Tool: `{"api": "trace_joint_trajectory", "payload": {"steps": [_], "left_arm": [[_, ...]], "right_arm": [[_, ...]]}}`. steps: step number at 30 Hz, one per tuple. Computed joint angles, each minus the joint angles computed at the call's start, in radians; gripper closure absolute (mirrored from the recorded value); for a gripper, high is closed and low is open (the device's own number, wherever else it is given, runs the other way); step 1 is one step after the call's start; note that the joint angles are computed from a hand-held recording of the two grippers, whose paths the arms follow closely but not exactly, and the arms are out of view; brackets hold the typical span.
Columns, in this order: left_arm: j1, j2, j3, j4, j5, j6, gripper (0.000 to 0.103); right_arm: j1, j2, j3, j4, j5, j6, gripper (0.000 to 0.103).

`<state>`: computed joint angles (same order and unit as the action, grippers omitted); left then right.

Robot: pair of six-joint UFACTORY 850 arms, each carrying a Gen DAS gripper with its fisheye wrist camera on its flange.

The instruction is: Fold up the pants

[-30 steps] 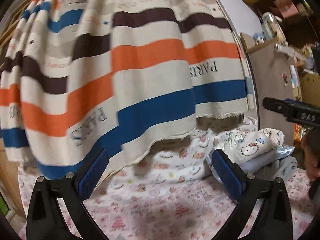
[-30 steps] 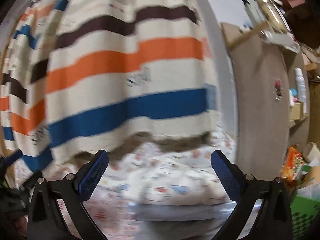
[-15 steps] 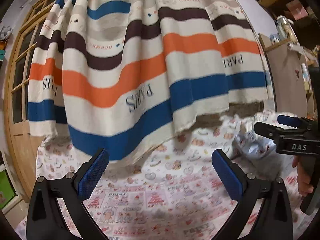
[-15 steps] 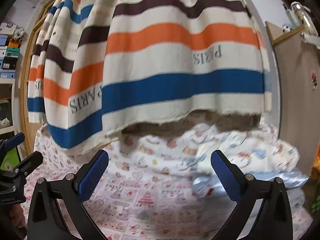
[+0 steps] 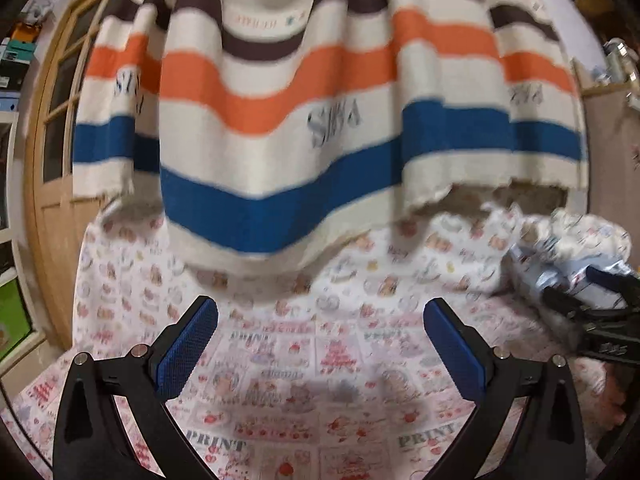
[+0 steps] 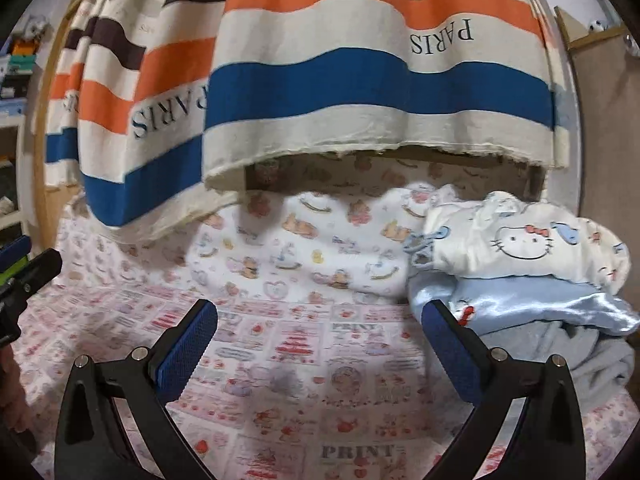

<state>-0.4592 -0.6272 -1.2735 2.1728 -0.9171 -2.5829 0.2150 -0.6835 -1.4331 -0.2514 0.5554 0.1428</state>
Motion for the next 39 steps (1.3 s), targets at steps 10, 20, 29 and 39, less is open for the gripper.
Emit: {"api": "trace_joint_trajectory", "payload": {"steps": [10, 20, 29, 39], "left_arm": [[0.019, -0.01, -0.032, -0.027, 0.098, 0.032, 0.001], [0.026, -0.003, -0.024, -0.011, 0.118, 0.0, 0.001], [0.019, -0.006, -0.028, -0.012, 0.109, 0.023, 0.001], [0.017, -0.007, -0.028, -0.028, 0.104, 0.032, 0.001]], "right_arm": [[-0.004, 0.009, 0.01, -0.015, 0.007, 0.021, 0.0], [0.001, 0.006, 0.002, 0.026, -0.022, -0.005, 0.0], [0.001, 0.009, 0.009, 0.046, -0.01, -0.018, 0.001], [0.0, 0.007, 0.004, 0.028, -0.016, -0.005, 0.0]]}}
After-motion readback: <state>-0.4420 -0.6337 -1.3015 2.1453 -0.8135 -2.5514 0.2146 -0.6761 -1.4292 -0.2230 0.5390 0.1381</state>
